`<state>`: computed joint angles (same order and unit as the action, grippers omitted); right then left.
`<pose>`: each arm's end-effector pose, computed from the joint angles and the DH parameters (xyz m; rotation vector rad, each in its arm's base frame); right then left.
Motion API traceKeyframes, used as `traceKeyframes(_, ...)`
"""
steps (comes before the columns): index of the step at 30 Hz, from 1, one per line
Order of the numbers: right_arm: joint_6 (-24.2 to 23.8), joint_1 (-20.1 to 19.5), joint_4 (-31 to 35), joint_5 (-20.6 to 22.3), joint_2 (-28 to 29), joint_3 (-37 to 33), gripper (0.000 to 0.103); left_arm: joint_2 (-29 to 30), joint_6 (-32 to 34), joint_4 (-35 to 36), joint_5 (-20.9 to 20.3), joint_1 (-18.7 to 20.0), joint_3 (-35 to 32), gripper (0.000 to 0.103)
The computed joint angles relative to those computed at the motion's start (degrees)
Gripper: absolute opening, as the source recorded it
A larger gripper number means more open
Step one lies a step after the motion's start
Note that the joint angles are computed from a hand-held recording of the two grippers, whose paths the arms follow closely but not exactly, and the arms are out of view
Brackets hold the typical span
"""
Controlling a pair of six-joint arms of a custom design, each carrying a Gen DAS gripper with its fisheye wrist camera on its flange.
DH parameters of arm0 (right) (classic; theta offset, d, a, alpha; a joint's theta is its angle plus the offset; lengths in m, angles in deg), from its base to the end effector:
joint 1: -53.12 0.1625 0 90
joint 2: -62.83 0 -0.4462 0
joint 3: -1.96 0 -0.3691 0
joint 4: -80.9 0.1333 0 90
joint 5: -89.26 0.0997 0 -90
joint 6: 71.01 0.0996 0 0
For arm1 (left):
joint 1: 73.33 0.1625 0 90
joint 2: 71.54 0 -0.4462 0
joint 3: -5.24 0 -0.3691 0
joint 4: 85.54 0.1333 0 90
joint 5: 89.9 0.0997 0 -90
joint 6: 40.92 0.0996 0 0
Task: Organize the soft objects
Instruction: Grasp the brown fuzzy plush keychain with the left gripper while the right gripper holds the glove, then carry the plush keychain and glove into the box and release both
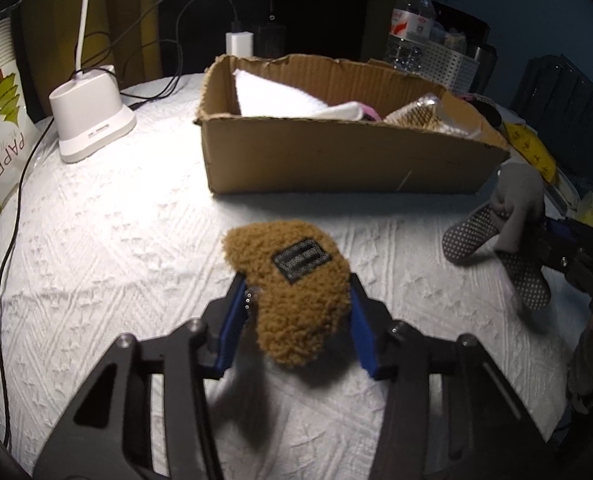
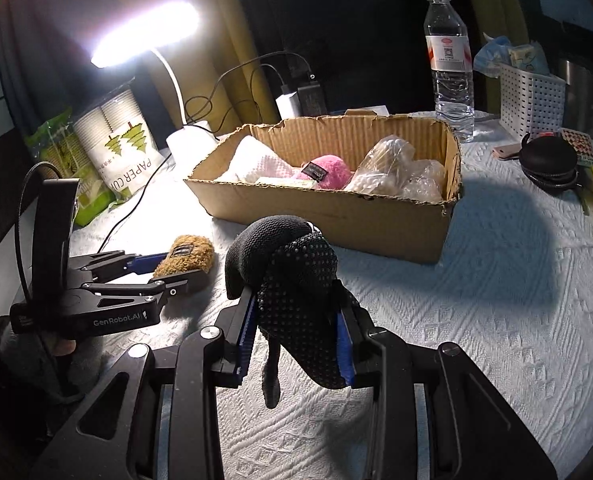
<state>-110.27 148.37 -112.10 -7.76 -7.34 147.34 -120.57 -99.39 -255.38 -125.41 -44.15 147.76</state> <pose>0.1554 -0.3672 0.1844 1.0285 -2.6262 0.6166 -0.2040 -0.3594 0.0512 0.1905 2.3158 -0.8902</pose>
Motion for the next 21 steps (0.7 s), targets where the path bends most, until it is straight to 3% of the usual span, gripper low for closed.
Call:
traceKeyframes(10,-0.1,0.5,-0.2,0.4,-1.3,0.5,0.036,-0.4,2.4,-4.8,1.8,-4.9,1.7,0.048)
traceKeyframes(16,0.1,1.1,-0.3,1.3,-2.3,0.5,0.036,-2.4,0.6,-1.5,4.4,-7.3,1.2,0.048)
traceKeyframes(21,-0.8,1.8,-1.1,1.1,-2.6,0.0,0.037,-1.8,4.6,-5.2,6.2,-8.1,0.0,0.048)
